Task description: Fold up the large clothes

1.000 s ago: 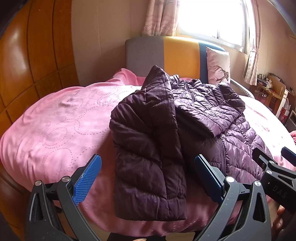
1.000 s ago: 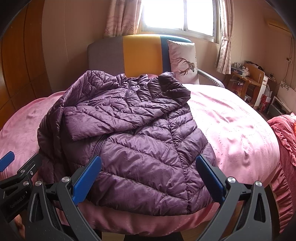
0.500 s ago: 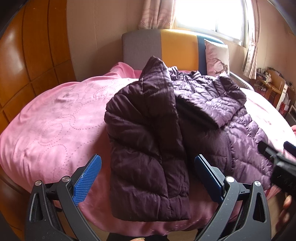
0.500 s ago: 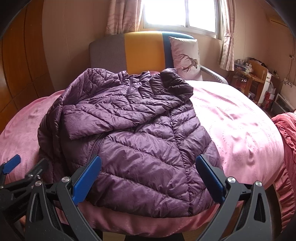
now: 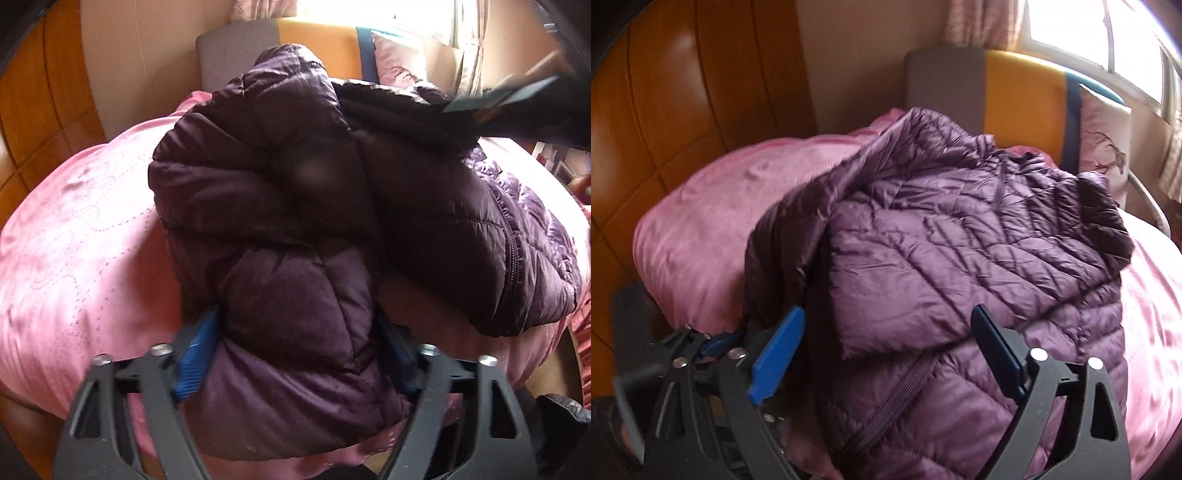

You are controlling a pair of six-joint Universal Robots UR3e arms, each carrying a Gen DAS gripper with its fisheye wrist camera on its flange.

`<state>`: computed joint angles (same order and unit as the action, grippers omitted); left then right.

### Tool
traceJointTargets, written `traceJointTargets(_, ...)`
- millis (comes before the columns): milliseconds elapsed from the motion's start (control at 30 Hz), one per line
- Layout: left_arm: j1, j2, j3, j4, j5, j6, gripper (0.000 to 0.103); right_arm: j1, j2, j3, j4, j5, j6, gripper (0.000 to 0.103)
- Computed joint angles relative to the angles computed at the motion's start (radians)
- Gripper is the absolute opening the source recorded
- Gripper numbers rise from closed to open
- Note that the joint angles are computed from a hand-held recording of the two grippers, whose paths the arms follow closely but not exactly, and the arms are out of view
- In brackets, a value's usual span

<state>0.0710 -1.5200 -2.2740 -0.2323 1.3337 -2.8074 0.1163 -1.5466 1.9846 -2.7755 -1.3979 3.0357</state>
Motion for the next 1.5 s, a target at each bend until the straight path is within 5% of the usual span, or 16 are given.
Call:
traceJointTargets(33,0.028,0.020,-0.007,-0.015,-0.038,0.017,0.052,0.007,0.022,-0.018,0.008,-0.011,-0.009,0.061)
traceJointTargets(67,0.057,0.038,-0.008,-0.038,-0.070,0.023,0.037,-0.002,0.024,-0.021,0.008,0.004,-0.014,0.042)
traceJointTargets(133,0.148,0.090,0.012,-0.157,-0.177,0.052,0.027,-0.047,-0.032,0.015,-0.011,0.053,-0.002,0.024)
traceJointTargets(233,0.287,0.138,0.062,-0.318,-0.327,0.072,0.022,-0.203,-0.189,0.096,0.003,0.186,0.004,0.020)
traceJointTargets(367,0.397,0.081,0.196,-0.392,-0.402,0.021,0.022,-0.475,-0.361,0.160,0.085,0.295,-0.006,0.015)
traceJointTargets(533,0.413,-0.117,0.431,-0.327,-0.310,-0.141,0.022,-0.821,-0.374,0.147,0.172,0.345,-0.045,0.013)
traceJointTargets(700,0.392,-0.375,0.800,-0.395,-0.152,-0.280,0.022,-1.001,-0.225,0.072,0.155,0.270,-0.025,0.010)
traceJointTargets(800,0.420,-0.441,0.934,-0.439,-0.126,-0.374,0.040,-1.041,-0.089,-0.028,0.129,0.175,0.019,0.010)
traceJointTargets(867,0.428,-0.409,0.893,-0.340,-0.080,-0.437,0.085,-1.071,-0.038,-0.080,0.138,0.138,0.040,0.010)
traceJointTargets(967,0.495,-0.315,0.761,-0.247,-0.166,-0.389,0.088,-1.098,0.022,-0.145,0.143,0.084,0.077,0.022)
traceJointTargets(1000,0.514,-0.272,0.703,-0.240,-0.220,-0.353,0.088,-1.107,0.020,-0.151,0.150,0.085,0.080,0.043)
traceJointTargets(1067,0.553,-0.222,0.618,-0.242,-0.357,-0.274,0.088,-1.141,-0.016,-0.128,0.150,0.111,0.081,0.063)
traceJointTargets(1167,0.579,-0.174,0.515,-0.366,-0.562,-0.084,0.088,-1.190,-0.142,-0.046,0.266,0.248,-0.013,0.072)
traceJointTargets(1300,0.504,-0.212,0.477,-0.490,-0.640,0.077,0.088,-1.230,-0.371,0.055,0.779,0.510,-0.329,0.077)
traceJointTargets(1367,0.454,-0.271,0.497,-0.539,-0.675,0.132,0.088,-1.214,-0.434,0.088,1.001,0.544,-0.475,0.077)
traceJointTargets(1500,0.383,-0.364,0.555,-0.592,-0.724,0.162,0.088,-1.160,-0.492,0.176,1.134,0.553,-0.571,0.074)
